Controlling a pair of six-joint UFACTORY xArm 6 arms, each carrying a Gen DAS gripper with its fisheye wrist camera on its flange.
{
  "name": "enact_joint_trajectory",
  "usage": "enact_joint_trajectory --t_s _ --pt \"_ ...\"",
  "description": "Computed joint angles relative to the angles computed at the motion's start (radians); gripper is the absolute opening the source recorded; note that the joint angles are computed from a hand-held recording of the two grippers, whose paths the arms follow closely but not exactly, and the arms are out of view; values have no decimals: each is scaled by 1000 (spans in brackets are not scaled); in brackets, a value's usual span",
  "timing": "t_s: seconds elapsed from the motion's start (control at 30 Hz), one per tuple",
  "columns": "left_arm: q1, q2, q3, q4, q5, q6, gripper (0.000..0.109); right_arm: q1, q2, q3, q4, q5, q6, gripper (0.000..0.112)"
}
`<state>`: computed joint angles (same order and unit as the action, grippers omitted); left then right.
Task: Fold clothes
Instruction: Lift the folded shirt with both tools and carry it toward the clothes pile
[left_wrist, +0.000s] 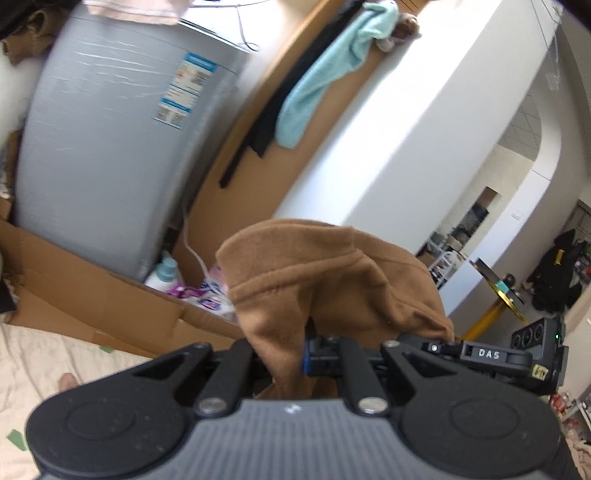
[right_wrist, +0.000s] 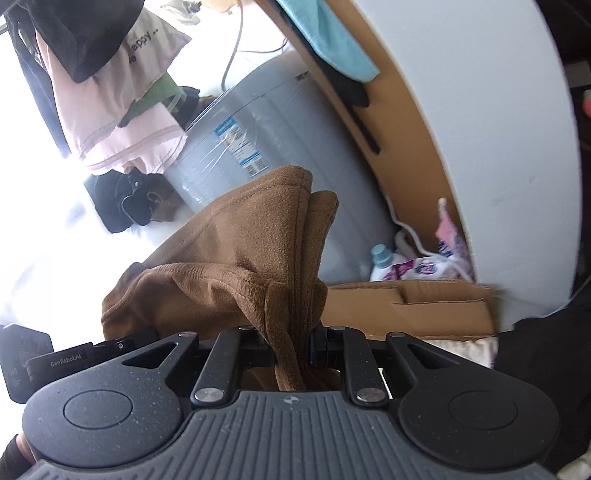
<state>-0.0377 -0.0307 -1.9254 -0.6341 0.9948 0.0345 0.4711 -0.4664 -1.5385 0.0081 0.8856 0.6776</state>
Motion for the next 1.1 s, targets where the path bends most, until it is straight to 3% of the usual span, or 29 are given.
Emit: enact_joint_trajectory --t_s 0.37,0.7,0.93,1.1 --pt "-159 6 90 -60 -94 24 7 -155 -242 178 16 86 -86 15" --pt "-261 44 171 -174 -213 165 7 -315 -396 310 63 135 -275 15" --pt "-276 114 153 -257 -186 286 7 -503 -443 361 230 176 -476 15" --pt "-290 169 147 -339 -164 386 7 -589 -454 390 265 216 -553 16"
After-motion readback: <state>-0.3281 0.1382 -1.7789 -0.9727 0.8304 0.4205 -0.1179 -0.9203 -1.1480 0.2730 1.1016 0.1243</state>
